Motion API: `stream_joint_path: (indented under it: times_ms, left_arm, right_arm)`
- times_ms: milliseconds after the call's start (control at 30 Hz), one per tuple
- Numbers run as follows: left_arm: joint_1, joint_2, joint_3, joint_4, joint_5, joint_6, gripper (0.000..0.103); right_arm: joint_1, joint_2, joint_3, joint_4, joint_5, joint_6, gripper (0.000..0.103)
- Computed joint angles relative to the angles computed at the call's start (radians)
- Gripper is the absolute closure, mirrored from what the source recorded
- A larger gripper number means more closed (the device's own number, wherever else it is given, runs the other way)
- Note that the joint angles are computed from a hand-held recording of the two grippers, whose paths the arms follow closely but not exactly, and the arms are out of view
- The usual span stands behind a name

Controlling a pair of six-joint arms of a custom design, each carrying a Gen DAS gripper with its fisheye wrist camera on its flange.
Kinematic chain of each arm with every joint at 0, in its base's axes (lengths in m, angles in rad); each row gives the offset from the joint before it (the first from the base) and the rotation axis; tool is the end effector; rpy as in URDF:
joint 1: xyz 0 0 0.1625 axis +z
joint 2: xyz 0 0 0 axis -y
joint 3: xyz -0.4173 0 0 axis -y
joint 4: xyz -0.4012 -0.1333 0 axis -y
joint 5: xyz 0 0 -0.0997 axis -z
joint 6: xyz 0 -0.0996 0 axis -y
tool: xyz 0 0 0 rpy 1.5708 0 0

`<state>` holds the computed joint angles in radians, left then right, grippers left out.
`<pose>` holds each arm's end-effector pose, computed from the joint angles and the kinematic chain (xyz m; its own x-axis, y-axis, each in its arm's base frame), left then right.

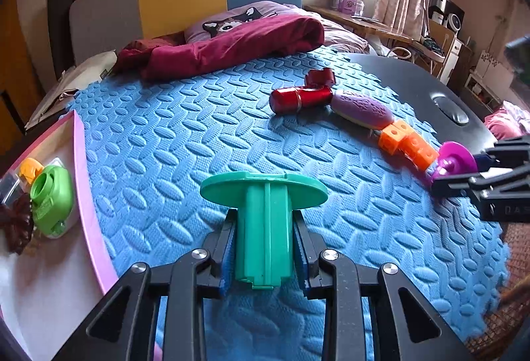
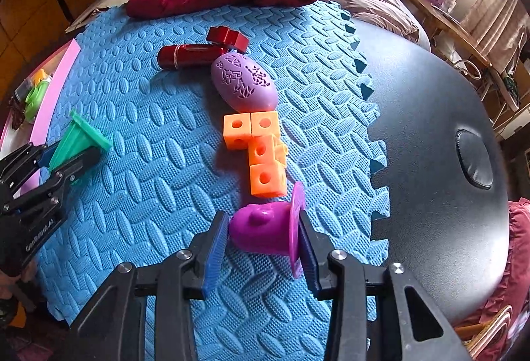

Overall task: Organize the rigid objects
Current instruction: 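Carry the green spool into the tray and open the left gripper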

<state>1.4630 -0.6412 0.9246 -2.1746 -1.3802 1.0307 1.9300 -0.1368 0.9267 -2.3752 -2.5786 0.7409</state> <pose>0.0604 -0.8565 0.2385 -0.4177 0.8331 -0.3626 0.8953 0.4455 -0.0077 0.3259 -0.7282 -0.1173 -0.6091 0.5018 0.6141 0.0808 0.8096 -0.5814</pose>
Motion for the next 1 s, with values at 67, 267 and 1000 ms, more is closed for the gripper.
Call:
stream_joint_path:
  times_ms: [67,267,1000]
  left_arm:
    - [0.004,-0.006,0.002,0.008,0.003,-0.008,0.073]
    - [0.011,-0.034,0.011,0.031,-0.014,-0.026,0.073]
    - [0.023,-0.119,-0.018,0.118,-0.113,-0.094,0.073]
  right_arm:
    - [-0.001,-0.002,0.006,-0.014,0.004,-0.004,0.062]
    - [-0.002,-0.004,0.012,-0.028,0.01,-0.007,0.062]
    - [-0.002,-0.001,0.004,-0.012,0.006,-0.005,0.062]
